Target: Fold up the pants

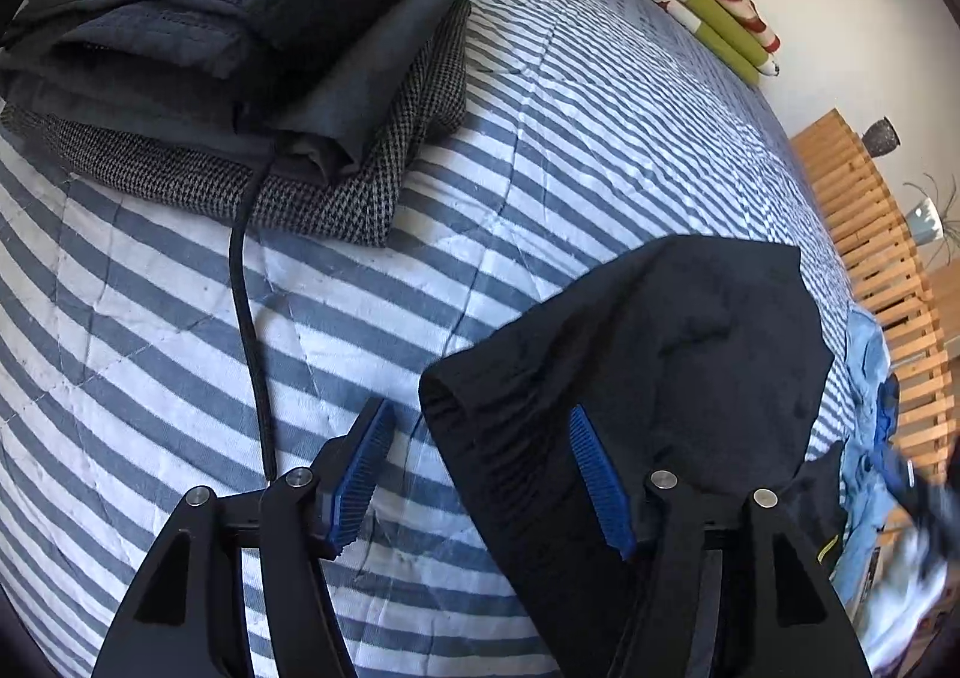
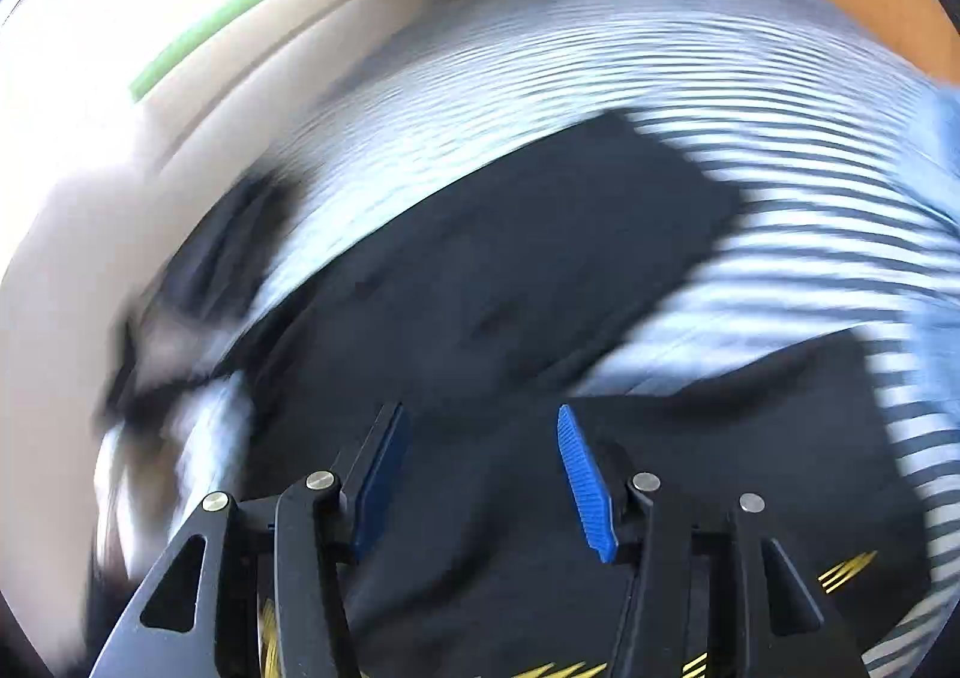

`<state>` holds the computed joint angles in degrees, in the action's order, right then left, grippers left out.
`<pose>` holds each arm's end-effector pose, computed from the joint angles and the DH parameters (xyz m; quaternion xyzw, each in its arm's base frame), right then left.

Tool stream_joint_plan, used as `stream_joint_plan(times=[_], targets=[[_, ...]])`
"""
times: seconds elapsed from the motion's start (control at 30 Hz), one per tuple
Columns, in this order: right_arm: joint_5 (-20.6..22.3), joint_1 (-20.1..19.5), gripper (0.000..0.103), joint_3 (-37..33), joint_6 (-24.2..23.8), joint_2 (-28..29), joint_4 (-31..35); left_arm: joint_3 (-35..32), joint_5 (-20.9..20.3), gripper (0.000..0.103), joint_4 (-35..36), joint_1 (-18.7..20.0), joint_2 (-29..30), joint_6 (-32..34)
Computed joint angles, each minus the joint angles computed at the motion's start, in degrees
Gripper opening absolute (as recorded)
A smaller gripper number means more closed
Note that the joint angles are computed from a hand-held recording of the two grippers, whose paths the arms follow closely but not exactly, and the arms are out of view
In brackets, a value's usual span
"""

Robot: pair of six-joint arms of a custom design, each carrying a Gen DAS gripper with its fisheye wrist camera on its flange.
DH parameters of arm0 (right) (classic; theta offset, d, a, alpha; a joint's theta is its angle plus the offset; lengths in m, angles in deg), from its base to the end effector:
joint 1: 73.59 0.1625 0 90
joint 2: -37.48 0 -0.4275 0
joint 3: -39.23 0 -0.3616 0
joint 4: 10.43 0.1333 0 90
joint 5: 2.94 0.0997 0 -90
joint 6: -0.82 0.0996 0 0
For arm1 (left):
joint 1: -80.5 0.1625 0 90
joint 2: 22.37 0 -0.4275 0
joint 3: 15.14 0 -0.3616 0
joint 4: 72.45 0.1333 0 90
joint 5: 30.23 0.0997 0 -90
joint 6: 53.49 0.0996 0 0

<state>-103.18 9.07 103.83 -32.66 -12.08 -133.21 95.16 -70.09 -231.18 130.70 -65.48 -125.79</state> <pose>0.0187 -0.7599 0.3311 0.2091 -0.9617 0.1132 0.1362 -0.1933 -0.5596 0.0602 -0.2589 0.8679 -0.3583 0.2265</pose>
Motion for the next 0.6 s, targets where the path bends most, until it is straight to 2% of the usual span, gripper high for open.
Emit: stream_joint_plan(times=[0.13,0.2,0.27,0.37,0.43,0.47,0.57,0.6], targets=[[-3.5,-0.6,0.048,-18.3,11.5,11.8,5.7,-0.5,-0.8,0.066,-1.9,0.9,0.3,1.4],[-5.2,-1.1,0.048,-27.7,14.0,17.0,10.2,-0.7,-1.3,0.065,-3.4,1.3,0.6,2.3],[-5.1,-1.1,0.048,-32.0,15.7,19.8,13.1,-0.8,-1.2,0.064,-3.1,1.4,0.6,2.8],[-7.2,-0.7,0.046,-31.8,15.5,21.4,11.1,-1.8,-0.4,0.06,1.0,1.1,0.6,2.6],[-8.5,-0.1,0.022,-27.3,12.7,19.8,7.0,-2.8,0.9,0.048,5.6,0.9,0.6,1.0],[-8.0,0.0,0.003,-27.0,11.3,19.7,7.7,-3.0,1.1,0.046,6.7,0.8,0.6,0.7],[-9.6,0.4,0.003,-22.9,7.8,18.1,-0.1,-2.7,0.9,0.046,7.0,0.7,0.3,1.1],[-10.7,0.5,0.005,-22.8,7.1,18.0,-0.1,-2.6,0.8,0.046,7.6,0.5,0.1,1.0]])
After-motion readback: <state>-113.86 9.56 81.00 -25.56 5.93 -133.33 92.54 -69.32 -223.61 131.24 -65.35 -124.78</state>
